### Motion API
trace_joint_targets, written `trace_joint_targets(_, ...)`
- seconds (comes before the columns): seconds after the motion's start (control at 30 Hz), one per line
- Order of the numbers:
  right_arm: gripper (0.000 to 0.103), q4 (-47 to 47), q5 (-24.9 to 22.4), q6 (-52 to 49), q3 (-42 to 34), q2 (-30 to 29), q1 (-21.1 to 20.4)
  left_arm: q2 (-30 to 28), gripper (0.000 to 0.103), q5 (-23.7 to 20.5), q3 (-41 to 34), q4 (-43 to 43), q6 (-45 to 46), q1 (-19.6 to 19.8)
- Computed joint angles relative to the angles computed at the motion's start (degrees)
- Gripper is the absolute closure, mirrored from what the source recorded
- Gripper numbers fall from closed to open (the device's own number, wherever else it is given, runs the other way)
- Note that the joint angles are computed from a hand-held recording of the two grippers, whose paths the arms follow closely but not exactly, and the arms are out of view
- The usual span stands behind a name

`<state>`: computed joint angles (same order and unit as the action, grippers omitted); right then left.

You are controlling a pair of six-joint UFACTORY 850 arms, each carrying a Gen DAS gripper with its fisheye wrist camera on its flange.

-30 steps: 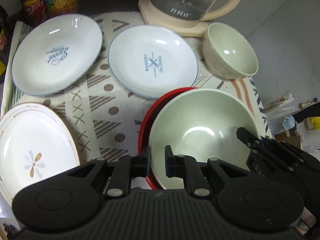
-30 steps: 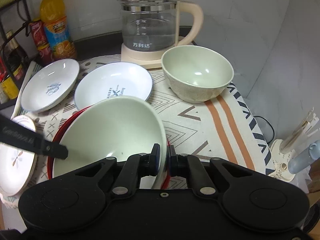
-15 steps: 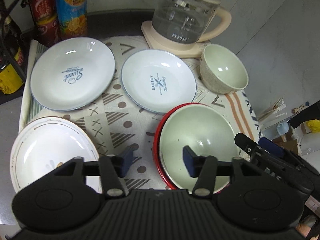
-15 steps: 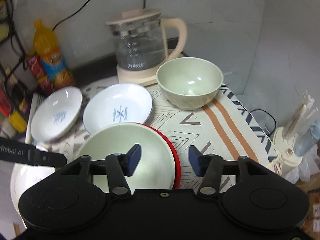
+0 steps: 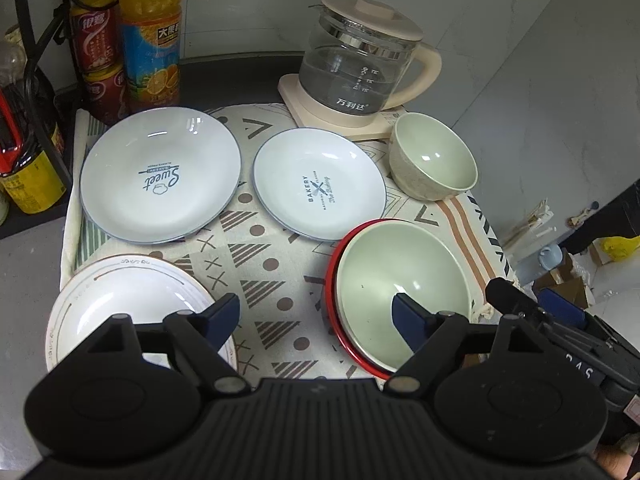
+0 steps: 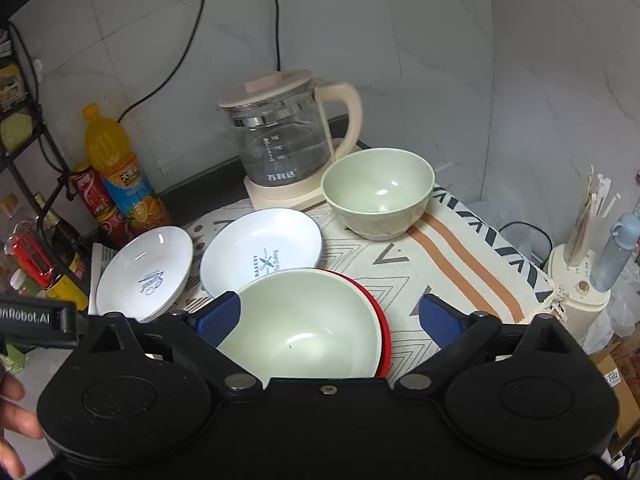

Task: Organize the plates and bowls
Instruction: 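Open both grippers and release the green bowl inside the red bowl, then move both grippers to the small pale green bowl beside the kettle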

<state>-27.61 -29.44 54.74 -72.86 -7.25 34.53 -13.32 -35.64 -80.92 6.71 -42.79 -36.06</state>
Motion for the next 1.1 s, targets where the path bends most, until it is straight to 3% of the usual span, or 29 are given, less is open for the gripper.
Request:
trace_joint_targets(0.27, 0.005, 0.31, 0.16, 0.27, -0.27, -0.92, -1.51, -4.06, 0.018, -0.31, -4.99, -0.44, 2.43, -0.39)
trace_joint_targets(0.53, 0.005, 4.70, 3.11, -6.49, -1.28, -2.43, -6.44, -12.54, 0.018, -2.47, -15.63, -2.92, 2.21, -0.55)
trace_joint_targets(0.87, 0.006, 20.52, 4.45, -26.13, -6.66, -8.81, -12.55, -23.84, 0.018, -5.14, -30.19, -0.43, -1.04, -1.00)
trace_joint_targets(1.1, 0.016, 30.66, 2.65, -38.37, -12.59, -14.87, -15.77, -33.98, 0.021, -9.65, -44.05, -0.75, -2.66, -1.14)
